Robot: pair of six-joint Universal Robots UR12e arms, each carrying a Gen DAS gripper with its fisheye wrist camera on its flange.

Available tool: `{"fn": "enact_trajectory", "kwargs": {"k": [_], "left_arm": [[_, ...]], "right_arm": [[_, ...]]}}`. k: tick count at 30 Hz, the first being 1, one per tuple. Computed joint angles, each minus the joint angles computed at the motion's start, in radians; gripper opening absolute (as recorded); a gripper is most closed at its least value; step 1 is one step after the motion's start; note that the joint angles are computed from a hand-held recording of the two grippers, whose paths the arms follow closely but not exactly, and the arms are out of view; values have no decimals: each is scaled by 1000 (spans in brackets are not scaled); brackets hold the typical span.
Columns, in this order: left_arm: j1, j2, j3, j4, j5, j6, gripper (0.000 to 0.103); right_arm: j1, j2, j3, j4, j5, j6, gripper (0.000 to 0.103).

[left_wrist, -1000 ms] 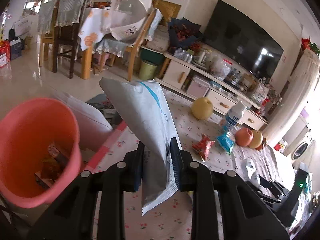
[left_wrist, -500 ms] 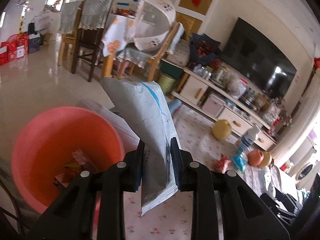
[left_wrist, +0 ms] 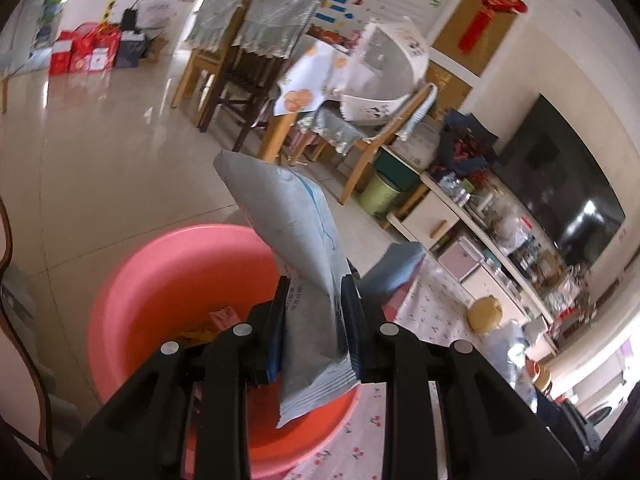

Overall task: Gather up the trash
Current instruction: 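Carry both bags over the pink bucket and open both tools to drop them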

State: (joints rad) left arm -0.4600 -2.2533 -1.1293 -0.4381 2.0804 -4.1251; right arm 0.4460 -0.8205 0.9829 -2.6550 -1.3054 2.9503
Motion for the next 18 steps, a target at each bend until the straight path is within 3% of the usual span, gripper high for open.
{"fn": "enact_trajectory", "kwargs": {"k": [7, 10, 12, 14, 18], "left_arm": [[23, 21, -44, -28, -6, -75, 28], [28, 24, -47, -62, 3, -96, 44], [27, 25, -46, -91, 13, -103, 61], [25, 22, -39, -107, 26, -98, 66], [12, 2, -8, -110, 82, -44, 79]], "right_arm": [[46, 125, -202, 144, 44, -52, 58], [66, 174, -280, 231, -16, -74, 70], [66, 171, -262, 225, -18, -59, 77], [62, 147, -212, 180, -26, -36, 89], [47, 84, -90, 83, -58, 11, 90]]}}
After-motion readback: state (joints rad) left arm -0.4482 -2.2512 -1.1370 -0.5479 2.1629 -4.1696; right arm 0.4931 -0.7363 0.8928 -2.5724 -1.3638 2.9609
